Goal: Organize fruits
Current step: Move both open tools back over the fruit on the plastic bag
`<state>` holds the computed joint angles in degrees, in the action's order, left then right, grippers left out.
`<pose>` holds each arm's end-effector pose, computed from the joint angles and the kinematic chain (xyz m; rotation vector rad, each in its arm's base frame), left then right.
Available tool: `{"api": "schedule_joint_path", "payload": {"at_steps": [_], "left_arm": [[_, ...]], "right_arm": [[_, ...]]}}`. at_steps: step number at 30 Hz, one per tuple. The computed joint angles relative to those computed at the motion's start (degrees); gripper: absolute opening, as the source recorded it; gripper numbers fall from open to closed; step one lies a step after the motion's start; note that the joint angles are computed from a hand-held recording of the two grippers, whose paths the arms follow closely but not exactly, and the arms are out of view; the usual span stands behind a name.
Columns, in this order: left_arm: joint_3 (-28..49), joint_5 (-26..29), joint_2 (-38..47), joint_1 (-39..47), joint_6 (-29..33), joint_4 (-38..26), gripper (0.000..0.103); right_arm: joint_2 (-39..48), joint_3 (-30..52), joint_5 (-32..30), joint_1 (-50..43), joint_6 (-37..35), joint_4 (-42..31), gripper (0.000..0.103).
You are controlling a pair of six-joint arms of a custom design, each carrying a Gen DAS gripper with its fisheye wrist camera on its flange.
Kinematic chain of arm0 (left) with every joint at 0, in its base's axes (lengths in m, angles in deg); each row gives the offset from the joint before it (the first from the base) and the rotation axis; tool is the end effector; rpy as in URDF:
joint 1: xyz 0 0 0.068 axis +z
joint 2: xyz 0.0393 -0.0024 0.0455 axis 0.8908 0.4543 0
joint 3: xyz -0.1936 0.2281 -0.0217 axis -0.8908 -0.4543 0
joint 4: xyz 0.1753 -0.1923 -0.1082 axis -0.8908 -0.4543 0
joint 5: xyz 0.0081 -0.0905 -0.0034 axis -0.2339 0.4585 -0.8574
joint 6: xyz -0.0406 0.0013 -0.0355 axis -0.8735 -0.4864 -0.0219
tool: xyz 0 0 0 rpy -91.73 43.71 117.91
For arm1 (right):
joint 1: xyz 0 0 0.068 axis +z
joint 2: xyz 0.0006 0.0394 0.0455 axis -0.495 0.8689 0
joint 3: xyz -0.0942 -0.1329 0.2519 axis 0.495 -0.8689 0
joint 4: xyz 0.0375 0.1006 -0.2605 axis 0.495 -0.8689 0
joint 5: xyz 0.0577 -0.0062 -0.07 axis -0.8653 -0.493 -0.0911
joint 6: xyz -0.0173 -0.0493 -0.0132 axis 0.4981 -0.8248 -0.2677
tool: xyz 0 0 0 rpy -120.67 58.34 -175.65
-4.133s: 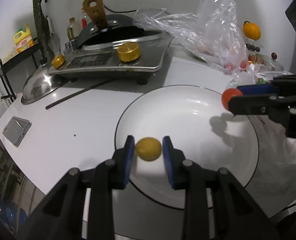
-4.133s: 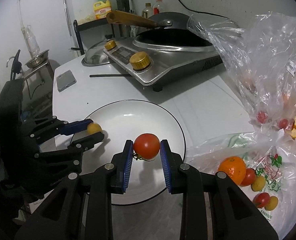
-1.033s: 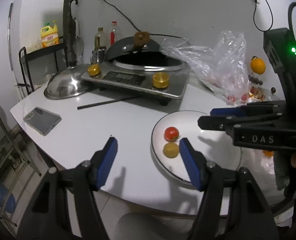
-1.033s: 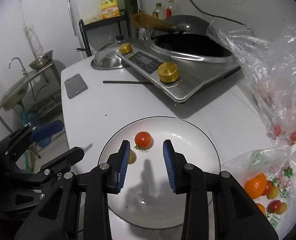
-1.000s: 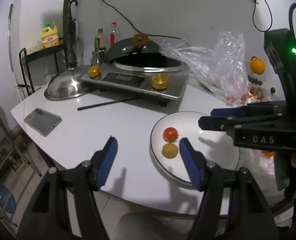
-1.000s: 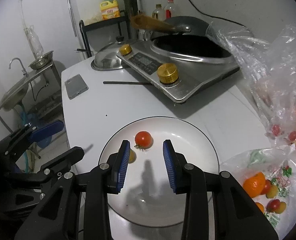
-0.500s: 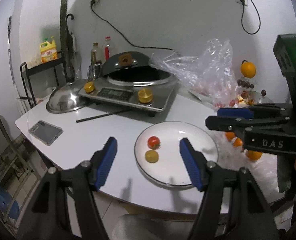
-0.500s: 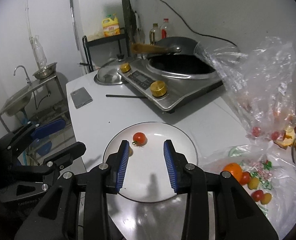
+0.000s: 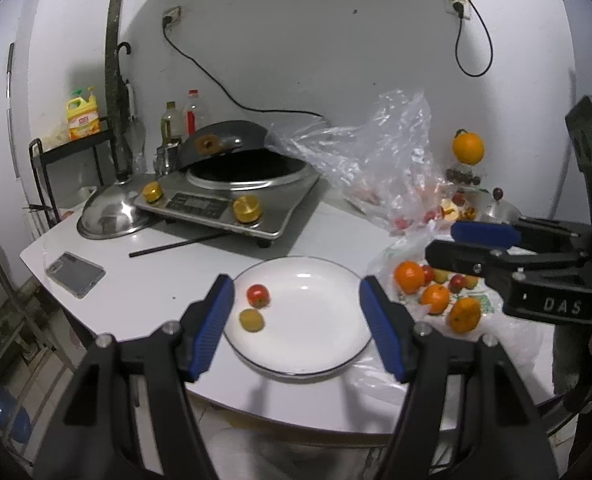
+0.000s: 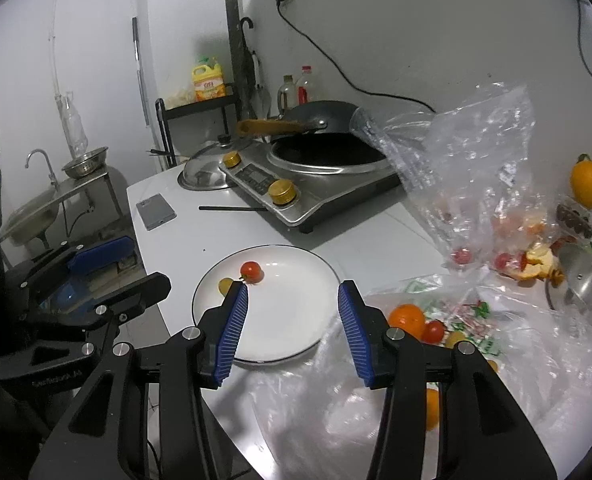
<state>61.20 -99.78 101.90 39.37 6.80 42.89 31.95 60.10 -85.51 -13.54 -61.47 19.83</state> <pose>0.2539 -0.1028 0.1047 0.1411 2.0585 -0.1255 0.2967 0.0929 0.1493 -0.5093 2.1587 0.3235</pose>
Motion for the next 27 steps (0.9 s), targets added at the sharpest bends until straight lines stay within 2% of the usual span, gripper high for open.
{"api": "schedule_joint_path", "payload": {"at_steps": [2,3,4,16,27], "left_arm": [[0.0,-0.2,-0.4,-1.0,-0.4,-0.3,0.069],[0.0,0.0,-0.6,-1.5,-0.9,-0.5,0.079],[0.0,0.1,-0.9,-2.1,-1.5,-0.4,0.081],[5.2,-5.7,1.2,-10.1,-1.9,-6.7,0.081],[10.9,-8.5,5.6,-15.5,-2.8,-11.0,0.081]], "right_arm": [[-1.4,-1.3,-0.7,-1.1,-0.2,0.3,0.05],[-2.1,-2.0,-1.1,-1.8,-0.4,0.5,0.05],[-2.9,-2.7,-1.6,-2.7,-0.5,0.7,0.05],[-6.5,-7.4,-7.2,-13.2,-3.1,1.5,0.05],[-3.6,-8.4,-12.4,-22.8,-6.9,2.9,0.05]]}}
